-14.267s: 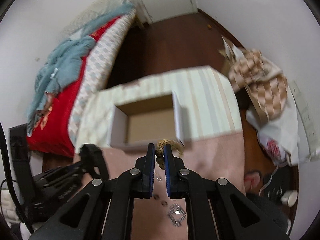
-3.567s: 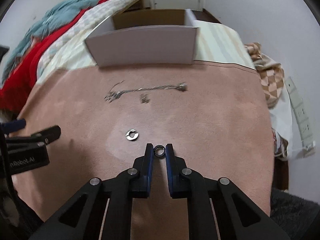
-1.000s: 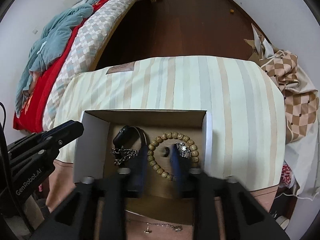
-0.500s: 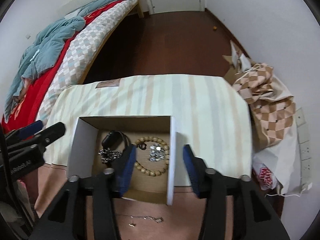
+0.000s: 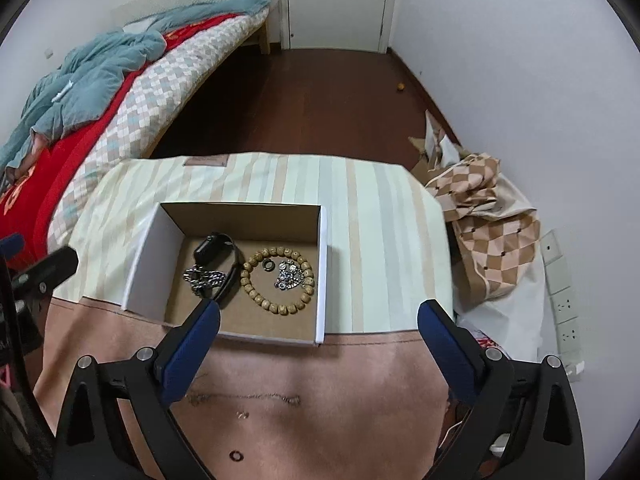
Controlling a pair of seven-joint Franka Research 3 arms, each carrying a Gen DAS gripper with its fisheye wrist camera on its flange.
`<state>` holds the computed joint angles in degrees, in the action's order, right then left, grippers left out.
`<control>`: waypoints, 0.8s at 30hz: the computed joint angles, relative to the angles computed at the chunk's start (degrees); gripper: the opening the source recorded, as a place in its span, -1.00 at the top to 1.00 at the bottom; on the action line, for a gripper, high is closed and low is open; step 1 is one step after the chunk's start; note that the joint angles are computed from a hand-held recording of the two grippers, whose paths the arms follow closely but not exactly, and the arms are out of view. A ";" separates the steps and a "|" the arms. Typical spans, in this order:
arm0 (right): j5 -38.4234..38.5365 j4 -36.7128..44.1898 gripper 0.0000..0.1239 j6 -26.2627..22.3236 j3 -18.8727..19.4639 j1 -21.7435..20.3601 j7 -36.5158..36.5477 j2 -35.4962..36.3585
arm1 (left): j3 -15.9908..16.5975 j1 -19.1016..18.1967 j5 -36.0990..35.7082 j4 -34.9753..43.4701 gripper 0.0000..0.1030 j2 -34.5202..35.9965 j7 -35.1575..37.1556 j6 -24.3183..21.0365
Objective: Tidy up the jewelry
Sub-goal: 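Grasp the second small black ring with the right tool while the left tool lowers toward the silver necklace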
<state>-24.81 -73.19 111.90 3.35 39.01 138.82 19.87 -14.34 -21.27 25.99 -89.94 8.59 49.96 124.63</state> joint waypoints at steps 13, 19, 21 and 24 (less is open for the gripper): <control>-6.41 -9.73 -0.63 0.22 4.09 2.14 9.14 -11.00 | -2.35 0.90 0.94 -13.67 -0.99 -13.77 -6.11 2.81; -0.73 -22.84 -0.63 5.38 7.47 0.02 13.87 -15.74 | -3.07 0.87 -3.13 -22.36 -0.99 -16.10 -6.70 0.02; 1.03 -27.26 -0.62 7.52 8.36 -0.40 15.70 -16.64 | -3.23 0.74 -3.97 -24.39 -0.99 -15.71 -6.68 -1.43; 3.66 -32.91 -0.41 12.85 9.08 -1.21 16.97 -17.52 | -3.32 0.74 -3.55 -26.03 -0.99 -14.67 -7.44 -2.32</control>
<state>-21.15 -106.10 124.75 12.43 37.80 155.80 2.34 -17.66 -20.53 22.43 -115.98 -6.08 42.51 122.31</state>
